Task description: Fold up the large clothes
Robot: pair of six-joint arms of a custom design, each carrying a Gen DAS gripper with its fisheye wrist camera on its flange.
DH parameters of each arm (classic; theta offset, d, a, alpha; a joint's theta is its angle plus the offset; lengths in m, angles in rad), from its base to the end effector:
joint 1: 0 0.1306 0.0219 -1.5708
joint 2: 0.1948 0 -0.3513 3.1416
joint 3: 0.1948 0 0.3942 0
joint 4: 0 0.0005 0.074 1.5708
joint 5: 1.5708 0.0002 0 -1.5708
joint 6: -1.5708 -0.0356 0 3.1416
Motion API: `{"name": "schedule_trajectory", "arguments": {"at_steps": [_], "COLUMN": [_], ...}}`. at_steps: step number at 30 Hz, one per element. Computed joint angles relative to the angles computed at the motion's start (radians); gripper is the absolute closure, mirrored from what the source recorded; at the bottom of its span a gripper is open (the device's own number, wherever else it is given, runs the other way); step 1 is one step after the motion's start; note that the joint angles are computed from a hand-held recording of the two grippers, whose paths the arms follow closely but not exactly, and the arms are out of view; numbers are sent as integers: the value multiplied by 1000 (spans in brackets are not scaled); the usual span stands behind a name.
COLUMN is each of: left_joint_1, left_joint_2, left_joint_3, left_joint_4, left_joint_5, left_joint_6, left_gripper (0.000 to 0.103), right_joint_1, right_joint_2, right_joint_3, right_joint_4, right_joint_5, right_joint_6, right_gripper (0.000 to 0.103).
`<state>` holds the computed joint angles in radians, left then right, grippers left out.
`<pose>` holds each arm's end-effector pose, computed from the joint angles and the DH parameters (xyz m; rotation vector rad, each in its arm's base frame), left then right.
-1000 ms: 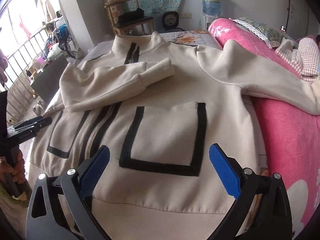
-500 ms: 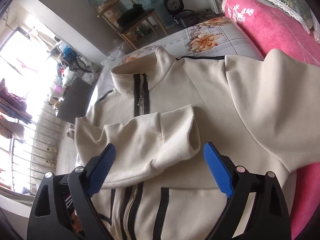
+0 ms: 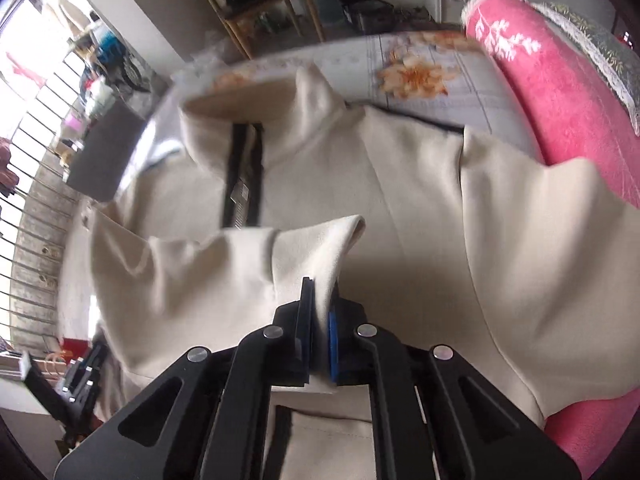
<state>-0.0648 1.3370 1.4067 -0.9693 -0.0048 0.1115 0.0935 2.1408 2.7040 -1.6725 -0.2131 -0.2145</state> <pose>0.4684 -0.0307 0.4231 -0.0598 2.4710 -0.0700 0.6432 0.0674 0.4970 0.0953 2.6922 0.3817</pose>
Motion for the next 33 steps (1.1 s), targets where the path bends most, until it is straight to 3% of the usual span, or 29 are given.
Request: {"name": "schedule_trajectory", "arguments": {"at_steps": [3,6,8,11,15,18,21,25,29,32,33], "left_joint_1": [9,13,13,12,8,5,5,4,7,17,24], "left_joint_2": [-1,2,4,9,11,10,10,10,10,2,-6], "left_joint_3": [-1,0,2,8,9,6,6,4,6,14,18], "left_joint_4": [2,5,4,1,2,4,3,4,2,-27,-44], "left_joint_5": [12,16,14,12,6,-3,2,1,13,33,41], "left_joint_6": [15,25,30,28,31,30,33,34,38,43,46], "left_gripper": [92,93,95,95,95,95,95,95,95,95,95], "right_joint_1": [-13,-36,-51,-82,-82,-84,-85,-73,-19,3,-5], "right_joint_2": [-144,-224,-203,-193,-206,-169,-250,-381,-408,-384,-392], "right_joint_3": [-160,-299,-322,-382,-446,-412,-493,-640,-733,-764,-778], "right_joint_4": [173,262,221,196,246,207,308,440,441,428,443], "right_joint_5": [3,60,83,41,98,126,171,115,151,234,218], "right_joint_6": [-21,-26,-22,-25,4,29,29,91,228,261,250], "right_gripper": [96,96,96,94,74,73,73,73,72,71,71]}}
